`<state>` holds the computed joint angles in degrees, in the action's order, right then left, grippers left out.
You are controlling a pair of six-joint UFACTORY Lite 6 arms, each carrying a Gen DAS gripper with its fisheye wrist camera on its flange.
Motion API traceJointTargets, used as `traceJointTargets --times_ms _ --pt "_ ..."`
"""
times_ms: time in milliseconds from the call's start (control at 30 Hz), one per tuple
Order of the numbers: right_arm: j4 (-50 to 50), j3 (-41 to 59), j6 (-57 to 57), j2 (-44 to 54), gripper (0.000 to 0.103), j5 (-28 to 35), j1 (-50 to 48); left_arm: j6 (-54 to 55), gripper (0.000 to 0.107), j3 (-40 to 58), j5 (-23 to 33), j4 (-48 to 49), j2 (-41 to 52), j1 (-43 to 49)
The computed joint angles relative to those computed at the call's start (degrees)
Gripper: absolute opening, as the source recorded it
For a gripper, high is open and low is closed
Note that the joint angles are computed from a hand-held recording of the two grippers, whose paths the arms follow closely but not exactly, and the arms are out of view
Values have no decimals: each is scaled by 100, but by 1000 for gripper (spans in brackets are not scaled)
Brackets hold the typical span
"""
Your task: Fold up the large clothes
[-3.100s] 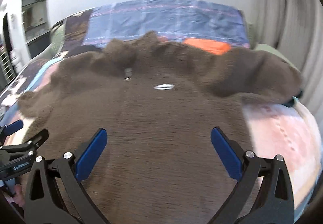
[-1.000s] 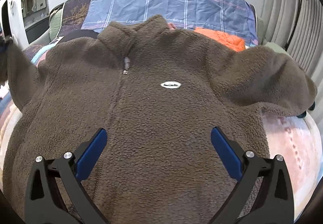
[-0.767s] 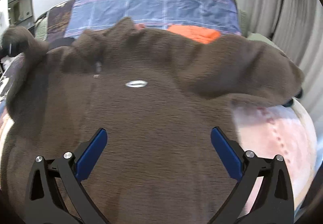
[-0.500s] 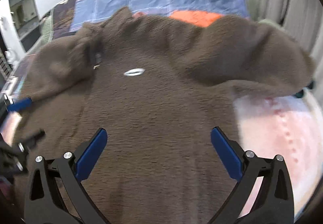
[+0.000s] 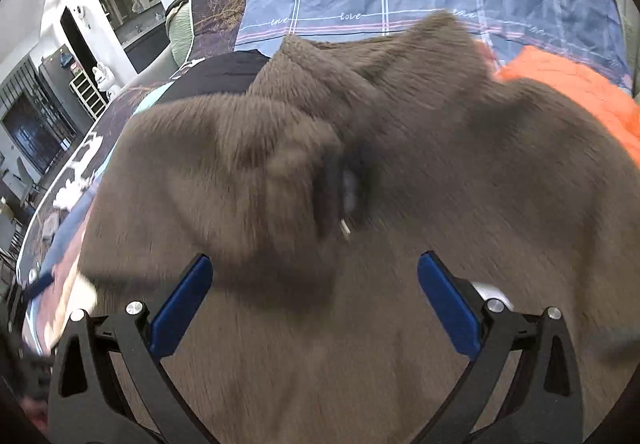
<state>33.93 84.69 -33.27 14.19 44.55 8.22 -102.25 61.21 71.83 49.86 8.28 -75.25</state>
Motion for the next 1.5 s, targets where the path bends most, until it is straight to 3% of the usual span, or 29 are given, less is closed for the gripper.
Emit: traceJointTargets --times_ms 33,67,100,167,200,300,400,467,567,667,733,767,800,900,967,1033,1100,1200,1333,1400,1500 --pt "-4 286 192 292 99 -21 133 -15 85 -123 29 -61 -116 48" --pt "-15 539 468 559 80 -59 290 -68 85 -269 -69 -120 -240 150" --pt "-12 723 680 743 29 -43 392 -85 85 -363 -164 -145 -322 263" --pt "113 1069 968 932 27 247 453 -185 85 -515 -193 -214 -485 355" --pt "391 994 876 689 15 280 364 -253 85 -600 -172 -226 -599 355" --pt "988 801 278 -184 13 607 -122 -453 87 -784 -102 -156 -962 219" --pt "1389 974 -130 -914 11 1460 -1329 -711 88 -943 173 -65 -1348 -112" --pt "1104 910 -195 -1212 0 1469 -1984 -782 88 -882 297 59 -1434 -204" --pt "556 342 -506 -1443 0 893 -2756 -791 88 -728 151 230 -1389 -155" --pt "227 148 -500 -811 3 1289 -3272 -511 85 -308 -24 259 -942 69" --pt "635 -14 -745 -538 8 1531 -3464 -185 82 9 -172 274 -601 291" --pt "841 -139 -943 -512 26 1654 -3529 -68 82 84 -288 293 -504 414" --pt "908 -177 -957 -489 51 1628 -3414 51 82 162 -425 299 -436 554" --pt "1013 -376 -1121 -609 71 1610 -3056 220 82 185 -1060 362 -437 1108" --pt "707 -401 -1033 -478 77 1518 -2568 298 82 113 -1522 426 -487 1396" --pt "625 -413 -908 -203 78 1455 -2198 314 82 100 -1876 439 -420 1603" --pt "407 -464 -525 -5 31 1226 -1797 237 82 117 -1985 419 -291 1670" --pt "418 -857 -435 -671 27 885 -1705 108 83 72 -1892 442 -277 1538" --pt "357 -1129 -1051 -2193 27 1422 -2622 0 87 -180 -1453 498 -510 1150" --pt "-49 -1210 -1087 -2360 33 1617 -3108 -69 88 -290 -1413 504 -614 1050" --pt "-1623 -1883 -740 -2301 50 917 -3300 -133 89 -466 -1750 456 -606 1026"
